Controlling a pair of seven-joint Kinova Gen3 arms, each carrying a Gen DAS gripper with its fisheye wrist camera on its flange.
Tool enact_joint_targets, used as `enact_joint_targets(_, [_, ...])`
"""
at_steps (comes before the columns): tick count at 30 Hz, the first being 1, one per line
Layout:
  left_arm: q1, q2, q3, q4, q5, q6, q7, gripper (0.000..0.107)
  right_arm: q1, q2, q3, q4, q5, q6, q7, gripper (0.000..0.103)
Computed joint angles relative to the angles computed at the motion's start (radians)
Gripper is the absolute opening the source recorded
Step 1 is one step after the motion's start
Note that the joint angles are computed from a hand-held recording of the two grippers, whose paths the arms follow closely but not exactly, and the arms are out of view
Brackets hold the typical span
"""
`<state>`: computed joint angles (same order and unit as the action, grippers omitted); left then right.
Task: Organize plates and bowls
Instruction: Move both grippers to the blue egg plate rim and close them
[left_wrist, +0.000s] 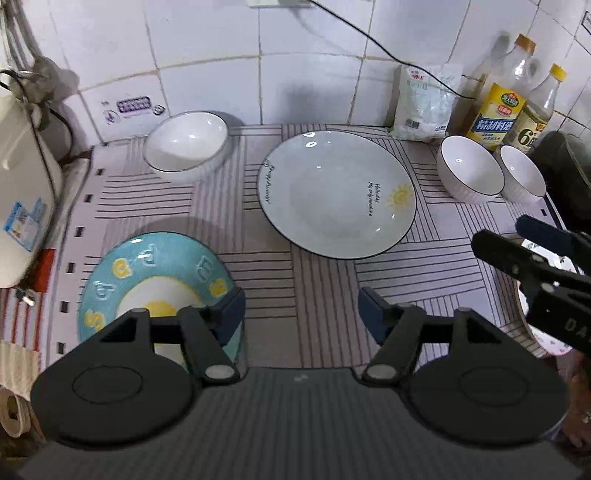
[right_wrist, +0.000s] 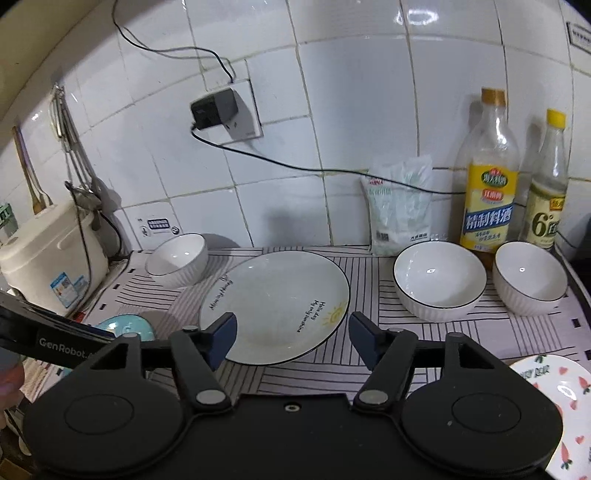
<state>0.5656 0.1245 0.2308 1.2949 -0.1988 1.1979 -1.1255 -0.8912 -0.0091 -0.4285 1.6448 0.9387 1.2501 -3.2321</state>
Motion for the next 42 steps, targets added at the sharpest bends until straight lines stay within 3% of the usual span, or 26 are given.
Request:
enact_joint_targets(2, [0.004, -0.023, 0.001, 0.011, -0.014, 0.009, 0.006, 0.073, -0.015, 0.003, -0.014, -0.027, -0.007, 0.034, 0.003, 0.088])
enact_joint_targets(4, [0.001, -0.043, 0.005, 0.020, -0.019, 0.020, 0.008, 0.075, -0.037, 0.017, -0.025, -0.059, -0.006, 0.080, -0.007, 0.093])
enact_joint_targets(14, [-0.039, -0.141, 0.040, 0.100, -0.043, 0.038, 0.001, 0.086, -0.149, 0.061, -0.024, -0.148, -0.028, 0.167, -0.031, 0.094])
enact_joint_targets(20, [-0.092, -0.191, 0.041, 0.180, -0.016, 0.023, -0.011, 0.089, -0.216, 0.102, -0.007, -0.180, -0.020, 0.197, 0.029, 0.094])
enact_joint_targets(25, [-0.132, -0.230, 0.050, 0.267, -0.026, -0.020, -0.023, 0.089, -0.263, 0.112, 0.005, -0.142, 0.031, 0.145, 0.007, 0.094])
enact_joint_targets(31, [-0.180, -0.266, 0.043, 0.371, -0.026, -0.097, -0.034, 0.089, -0.270, 0.117, 0.014, -0.049, 0.117, -0.011, -0.070, 0.094])
enact_joint_targets(35, [-0.218, -0.271, 0.056, 0.433, -0.077, -0.128, -0.003, 0.089, -0.308, 0.179, 0.054, -0.066, 0.148, 0.019, -0.122, 0.094])
enact_joint_targets(39, [-0.255, -0.285, -0.018, 0.501, 0.003, -0.214, -0.052, 0.089, -0.309, 0.200, 0.089, -0.025, 0.196, -0.060, -0.179, 0.094])
enact_joint_targets(42, [-0.298, -0.287, -0.043, 0.549, 0.031, -0.298, -0.061, 0.089, -0.278, 0.226, 0.094, -0.027, 0.185, -0.130, -0.109, 0.094])
